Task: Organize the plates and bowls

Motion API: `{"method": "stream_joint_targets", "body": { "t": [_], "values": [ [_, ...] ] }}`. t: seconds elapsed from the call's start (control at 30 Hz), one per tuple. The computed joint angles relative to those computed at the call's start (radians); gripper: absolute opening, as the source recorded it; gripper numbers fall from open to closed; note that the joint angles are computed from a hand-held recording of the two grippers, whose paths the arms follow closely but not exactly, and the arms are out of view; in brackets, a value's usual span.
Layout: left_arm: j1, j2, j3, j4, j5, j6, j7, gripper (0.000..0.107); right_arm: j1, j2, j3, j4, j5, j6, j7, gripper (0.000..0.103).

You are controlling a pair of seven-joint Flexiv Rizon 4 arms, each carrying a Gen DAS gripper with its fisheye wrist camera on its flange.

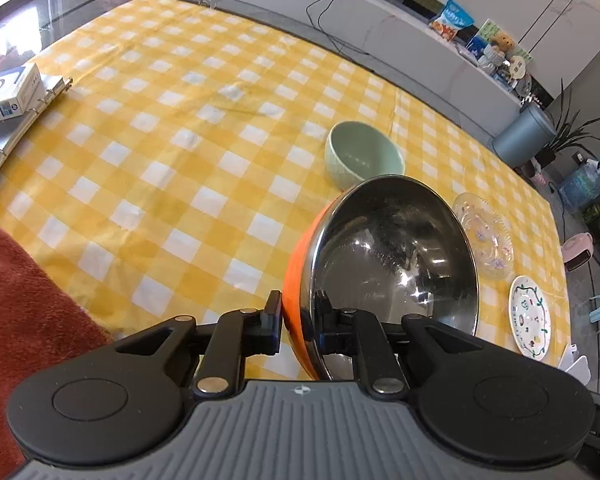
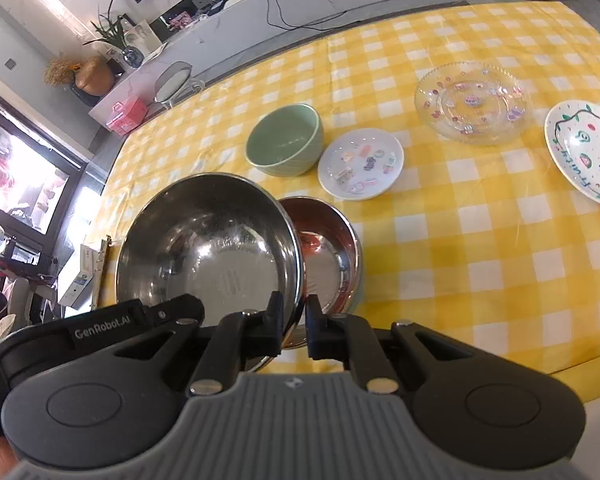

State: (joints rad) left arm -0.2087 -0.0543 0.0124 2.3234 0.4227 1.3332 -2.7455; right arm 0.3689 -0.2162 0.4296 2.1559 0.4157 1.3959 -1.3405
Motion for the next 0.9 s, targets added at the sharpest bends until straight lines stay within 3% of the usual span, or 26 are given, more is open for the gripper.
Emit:
{"method": "stream_joint_targets", "body": {
  "t": [0.7, 0.9],
  "values": [
    [-0.027, -0.077, 0.022, -0.039, -0.085, -0.011, 0.149, 0.021, 0.011, -0.086, -0.033, 0.018, -0.195, 0.059, 0.146, 0.007],
    [-0.036, -0.052, 0.045, -0.042, -0.022, 0.008, 0.114, 0.023, 0.003, -0.089, -0.028, 0.028, -0.233, 0.077, 0.18, 0.009]
  ]
}}
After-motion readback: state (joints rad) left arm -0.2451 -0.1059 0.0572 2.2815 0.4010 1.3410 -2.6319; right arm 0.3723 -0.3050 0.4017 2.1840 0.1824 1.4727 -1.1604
